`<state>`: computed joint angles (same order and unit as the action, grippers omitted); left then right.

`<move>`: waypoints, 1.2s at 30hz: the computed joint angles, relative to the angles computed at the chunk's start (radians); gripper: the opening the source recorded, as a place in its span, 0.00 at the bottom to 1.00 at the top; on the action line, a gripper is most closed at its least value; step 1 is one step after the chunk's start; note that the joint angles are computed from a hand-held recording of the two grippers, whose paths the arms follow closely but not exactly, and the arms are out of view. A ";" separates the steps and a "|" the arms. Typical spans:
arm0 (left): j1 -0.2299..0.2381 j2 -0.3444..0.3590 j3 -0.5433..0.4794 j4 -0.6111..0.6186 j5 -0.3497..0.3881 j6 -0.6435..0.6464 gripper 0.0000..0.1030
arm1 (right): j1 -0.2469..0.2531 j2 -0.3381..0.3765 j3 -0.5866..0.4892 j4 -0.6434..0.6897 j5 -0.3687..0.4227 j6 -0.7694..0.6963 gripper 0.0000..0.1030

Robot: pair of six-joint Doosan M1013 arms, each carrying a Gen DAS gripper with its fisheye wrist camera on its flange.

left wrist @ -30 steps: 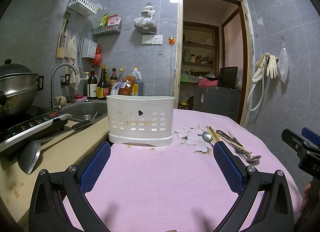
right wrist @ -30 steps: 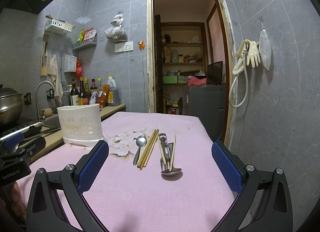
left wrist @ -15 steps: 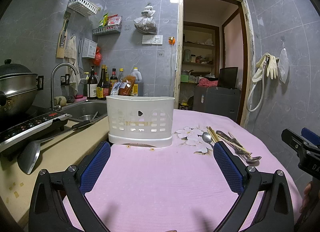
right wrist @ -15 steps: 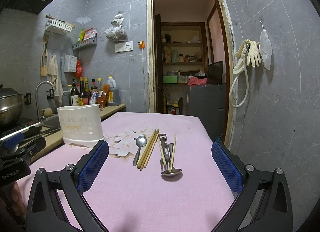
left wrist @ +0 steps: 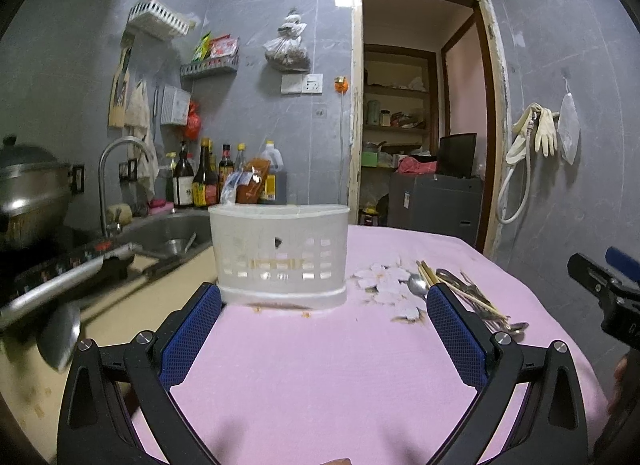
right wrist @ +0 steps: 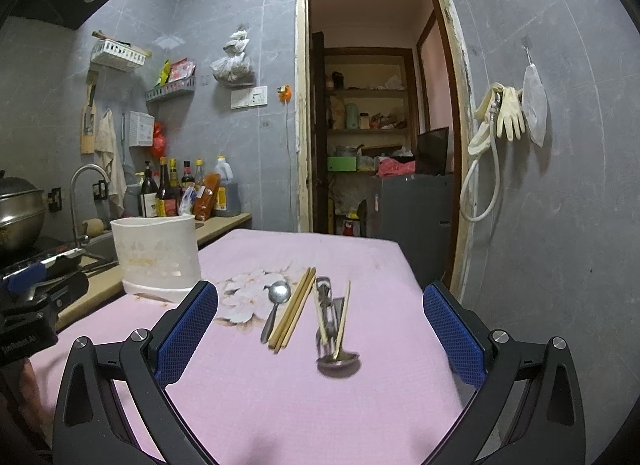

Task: Organize utensils
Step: 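Reach the left tool to the utensil pile and grasp one chopstick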

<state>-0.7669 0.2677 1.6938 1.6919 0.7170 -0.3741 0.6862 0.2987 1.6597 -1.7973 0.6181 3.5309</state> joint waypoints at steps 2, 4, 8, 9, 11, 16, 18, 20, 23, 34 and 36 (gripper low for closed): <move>0.009 0.006 -0.018 -0.005 -0.007 0.014 0.98 | -0.011 0.004 -0.017 0.013 0.000 -0.034 1.00; 0.020 0.011 -0.037 -0.018 -0.035 0.038 0.98 | -0.030 0.003 -0.028 0.026 -0.029 -0.057 1.00; 0.041 0.021 -0.085 -0.069 -0.106 0.124 0.98 | -0.068 0.018 -0.081 0.171 -0.086 -0.247 1.00; 0.047 0.027 -0.101 -0.089 -0.125 0.150 0.98 | -0.079 0.022 -0.097 0.220 -0.105 -0.305 1.00; 0.059 0.036 -0.128 -0.132 -0.170 0.201 0.98 | -0.096 0.030 -0.119 0.301 -0.133 -0.398 1.00; 0.081 0.066 -0.194 -0.216 -0.246 0.315 0.98 | -0.138 0.059 -0.177 0.478 -0.181 -0.604 1.00; 0.091 0.086 -0.228 -0.290 -0.285 0.399 0.98 | -0.149 0.075 -0.200 0.525 -0.182 -0.660 1.00; 0.102 0.110 -0.270 -0.418 -0.312 0.534 0.98 | -0.162 0.088 -0.223 0.592 -0.192 -0.732 1.00; 0.116 0.146 -0.328 -0.659 -0.337 0.784 0.98 | -0.188 0.109 -0.260 0.782 -0.222 -0.892 1.00; 0.155 0.292 -0.531 -1.354 -0.223 1.567 0.70 | -0.278 0.185 -0.374 1.637 -0.162 -1.556 0.71; 0.164 0.322 -0.574 -1.444 -0.161 1.666 0.58 | -0.287 0.200 -0.392 1.740 -0.131 -1.644 0.59</move>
